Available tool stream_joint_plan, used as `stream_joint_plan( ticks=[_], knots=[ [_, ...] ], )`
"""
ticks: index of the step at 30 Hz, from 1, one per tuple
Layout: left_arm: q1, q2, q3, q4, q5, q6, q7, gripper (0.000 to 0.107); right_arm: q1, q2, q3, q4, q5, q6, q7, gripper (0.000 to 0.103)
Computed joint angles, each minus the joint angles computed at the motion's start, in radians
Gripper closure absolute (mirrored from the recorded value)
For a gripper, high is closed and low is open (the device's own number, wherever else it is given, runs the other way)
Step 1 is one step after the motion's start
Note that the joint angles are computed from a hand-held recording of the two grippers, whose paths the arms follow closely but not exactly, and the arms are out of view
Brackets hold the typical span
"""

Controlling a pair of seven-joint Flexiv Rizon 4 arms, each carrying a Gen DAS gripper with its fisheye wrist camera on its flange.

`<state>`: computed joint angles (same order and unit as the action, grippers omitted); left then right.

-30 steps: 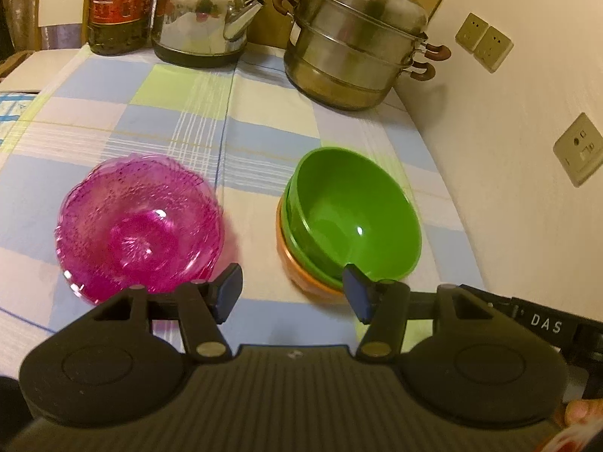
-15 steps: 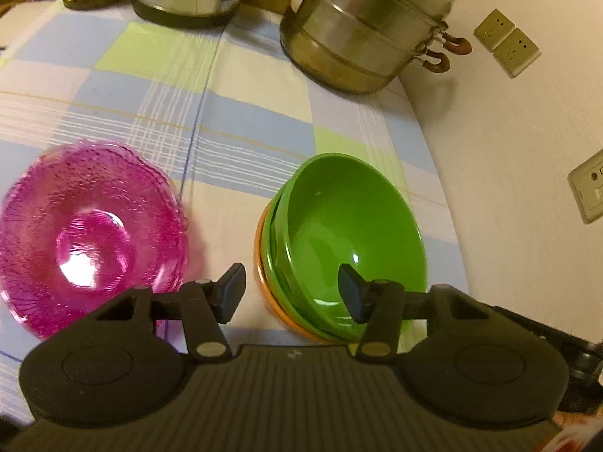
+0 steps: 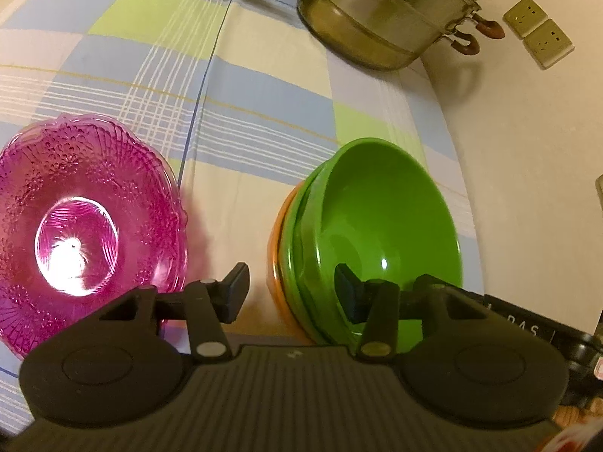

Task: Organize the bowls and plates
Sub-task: 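Close both grippers on the rim of the stacked bowls, then lift the bowl stack with both grippers and carry it over the pink plates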

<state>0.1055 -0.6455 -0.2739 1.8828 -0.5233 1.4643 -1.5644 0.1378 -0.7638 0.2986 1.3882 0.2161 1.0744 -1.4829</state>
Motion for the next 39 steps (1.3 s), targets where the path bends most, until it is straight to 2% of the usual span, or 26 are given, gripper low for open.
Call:
stream_joint_plan(
  ticks=[5, 8, 15, 21, 25, 31, 39],
  knots=[
    [-0.003, -0.015, 0.006, -0.025, 0.004, -0.025, 0.005, 0.066, 0.005, -0.021, -0.002, -0.024, -0.002, -0.018, 0.004, 0.065],
    [-0.013, -0.024, 0.018, -0.041, 0.007, -0.041, 0.004, 0.072, 0.012, -0.03, -0.009, -0.032, -0.01, -0.027, 0.009, 0.065],
    [-0.031, -0.031, 0.037, -0.056, 0.012, -0.056, 0.004, 0.075, 0.016, -0.042, -0.012, -0.043, -0.019, -0.044, 0.013, 0.065],
    [-0.043, -0.033, 0.057, -0.063, 0.02, -0.069, -0.006, 0.081, 0.018, -0.048, -0.013, -0.047, -0.019, -0.053, 0.016, 0.075],
    [-0.043, -0.034, 0.059, -0.064, 0.023, -0.068, -0.005, 0.081, 0.026, -0.045, -0.021, -0.041, -0.025, -0.045, 0.025, 0.076],
    [-0.075, -0.038, 0.1, -0.079, 0.055, -0.08, -0.023, 0.082, 0.034, -0.044, -0.029, -0.038, -0.042, -0.042, 0.031, 0.077],
    [-0.076, -0.032, 0.103, -0.079, 0.067, -0.087, -0.036, 0.083, 0.043, -0.039, -0.037, -0.025, -0.066, -0.032, 0.045, 0.079]
  ],
)
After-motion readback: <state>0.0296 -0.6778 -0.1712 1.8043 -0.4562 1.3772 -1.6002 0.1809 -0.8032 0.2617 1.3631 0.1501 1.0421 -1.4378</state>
